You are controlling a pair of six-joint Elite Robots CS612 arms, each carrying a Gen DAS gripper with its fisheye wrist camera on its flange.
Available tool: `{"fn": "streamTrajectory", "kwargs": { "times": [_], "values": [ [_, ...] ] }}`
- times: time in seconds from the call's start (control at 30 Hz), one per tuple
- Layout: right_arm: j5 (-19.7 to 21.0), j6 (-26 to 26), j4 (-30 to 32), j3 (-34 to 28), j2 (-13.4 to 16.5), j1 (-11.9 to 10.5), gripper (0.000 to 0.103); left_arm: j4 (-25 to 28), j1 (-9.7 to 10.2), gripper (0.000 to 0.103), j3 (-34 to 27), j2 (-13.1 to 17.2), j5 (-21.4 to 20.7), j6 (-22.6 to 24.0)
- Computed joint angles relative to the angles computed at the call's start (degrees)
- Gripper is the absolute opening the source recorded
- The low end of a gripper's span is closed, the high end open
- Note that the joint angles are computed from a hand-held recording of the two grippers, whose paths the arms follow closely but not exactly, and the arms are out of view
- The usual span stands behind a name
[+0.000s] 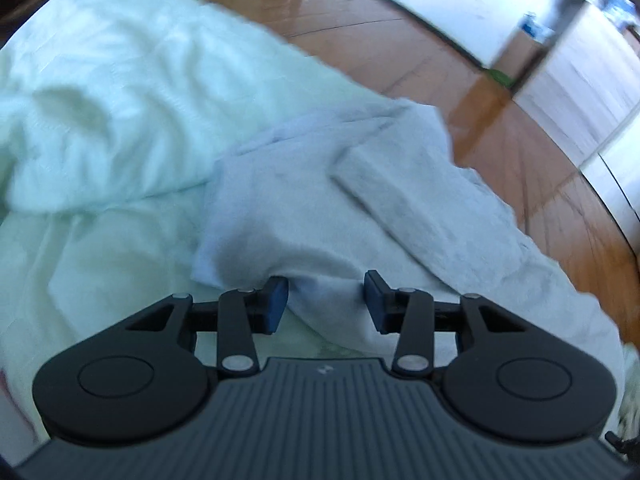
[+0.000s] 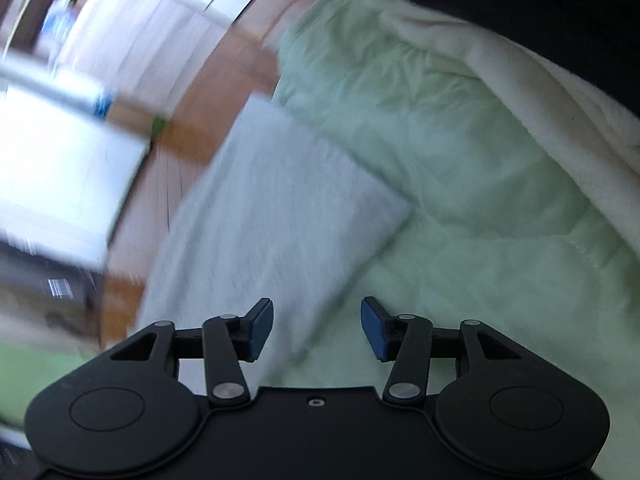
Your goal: Fold clothes
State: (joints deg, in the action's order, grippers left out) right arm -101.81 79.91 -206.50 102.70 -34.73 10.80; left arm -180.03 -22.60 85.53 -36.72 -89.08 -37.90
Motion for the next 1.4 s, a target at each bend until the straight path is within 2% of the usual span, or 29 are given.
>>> {"fn": "streamTrajectory", "kwargs": {
  "times": [0.07,0.13,0.17,0.2,0.23,0.3,0.33,0.43,0.5,0.6,0.67,0.73,0.77,0.83,0.9,0.93,0.97,1.0,1.03,1.07,1.1,1.17,1.23,1.27,1.37,1.4],
  "values": [
    [-1.89,2.29,0.94,-1.62,0.94,-0.20,0.057,-0.82,0.32,0.041,0.38,-0.04,-0.72,-1.22],
    [-4.32,-0.27,3.09,-3.26,1.16,-0.12,0.055,-0.81,0.31,0.041,0.37,0.04,-0.53,-0.68],
    [-5.83,-2.89,3.98,-4.05,1.17,0.03,0.018,-0.70,0.26,0.041,0.32,0.07,-0.31,-0.52],
    [-9.03,-7.74,2.47,-4.41,1.03,0.78,0.007,-0.86,0.25,0.041,0.30,0.10,-0.40,-0.87],
    [-11.98,-12.91,0.50,-4.84,1.00,1.45,0.005,-1.55,0.35,0.041,0.41,0.15,-0.97,-1.27],
    [-15.73,-22.29,-3.79,-4.92,0.51,2.51,0.004,-3.75,0.70,0.041,0.82,0.29,-2.50,-1.87],
    [-17.68,-24.60,-3.82,-4.64,0.00,3.07,0.003,-4.85,0.87,0.042,1.01,0.36,-3.26,-2.19],
    [-21.24,-26.55,2.50,-4.57,-0.67,3.69,0.003,-3.93,1.09,0.044,0.09,0.98,-3.83,-3.09],
    [-18.68,-24.36,7.26,-4.36,-0.69,2.88,0.005,-2.74,1.20,0.045,-0.74,1.45,-3.99,-3.66],
    [-14.90,-18.01,4.29,-2.81,-0.15,2.02,0.012,-1.83,1.65,0.046,-2.49,2.59,-5.89,-5.12],
    [-13.50,-14.76,2.89,-1.96,0.10,1.72,0.014,-0.53,1.73,0.044,-3.91,3.19,-6.58,-3.28],
    [-11.00,-13.40,1.55,-1.55,0.56,1.15,0.020,1.68,1.31,0.044,-5.02,3.34,-4.51,-0.82],
    [-9.50,-12.68,1.54,-1.63,0.78,0.78,0.030,2.15,1.19,0.044,-5.50,3.54,-3.81,-1.04],
    [-7.21,-11.59,1.41,-2.03,1.31,0.07,0.046,1.92,1.11,0.048,-6.28,4.15,-3.08,-4.26],
    [-5.96,-9.37,1.16,-2.37,1.84,-0.15,0.049,1.28,0.96,0.049,-6.91,4.76,-2.11,-7.26],
    [-5.67,-7.83,0.25,-2.66,2.28,-0.10,0.050,1.32,0.68,0.045,-7.01,4.86,-1.09,-6.78],
    [-5.48,-6.65,-0.42,-2.99,2.66,-0.07,0.052,2.37,0.32,0.021,-7.18,4.77,0.15,-4.71],
    [-5.54,-7.22,0.09,-3.44,2.69,-0.10,0.052,3.40,-0.12,0.011,-7.23,4.52,1.62,-2.02],
    [-5.59,-7.80,0.61,-3.91,2.72,-0.13,0.052,3.86,-0.62,0.009,-6.95,4.06,3.38,0.71],
    [-5.65,-8.33,1.15,-4.39,2.76,-0.16,0.031,3.58,-1.17,0.004,-6.44,3.48,5.49,2.46],
    [-6.05,-9.51,1.89,-4.85,2.64,-0.12,0.007,3.10,-1.82,0.004,-5.85,2.79,8.19,3.72],
    [-10.32,-16.80,4.82,-5.65,1.05,0.74,0.005,0.89,-3.38,0.004,-5.09,1.65,14.50,8.05],
    [-12.78,-23.55,1.59,-5.70,-0.44,1.40,0.004,-2.29,-4.62,0.003,-5.04,0.98,18.77,13.47],
    [-13.98,-25.55,0.31,-5.48,-1.48,1.72,0.004,-3.65,-4.88,0.003,-4.83,0.50,19.82,14.13],
    [-13.87,-24.16,-4.22,-3.14,-4.09,1.69,0.003,-8.36,-5.15,0.003,-3.02,-1.37,22.17,13.46],
    [-14.00,-24.92,-3.92,-2.17,-4.92,1.86,0.003,-10.23,-5.25,0.003,-1.63,-2.23,23.44,13.11]
  ]
}}
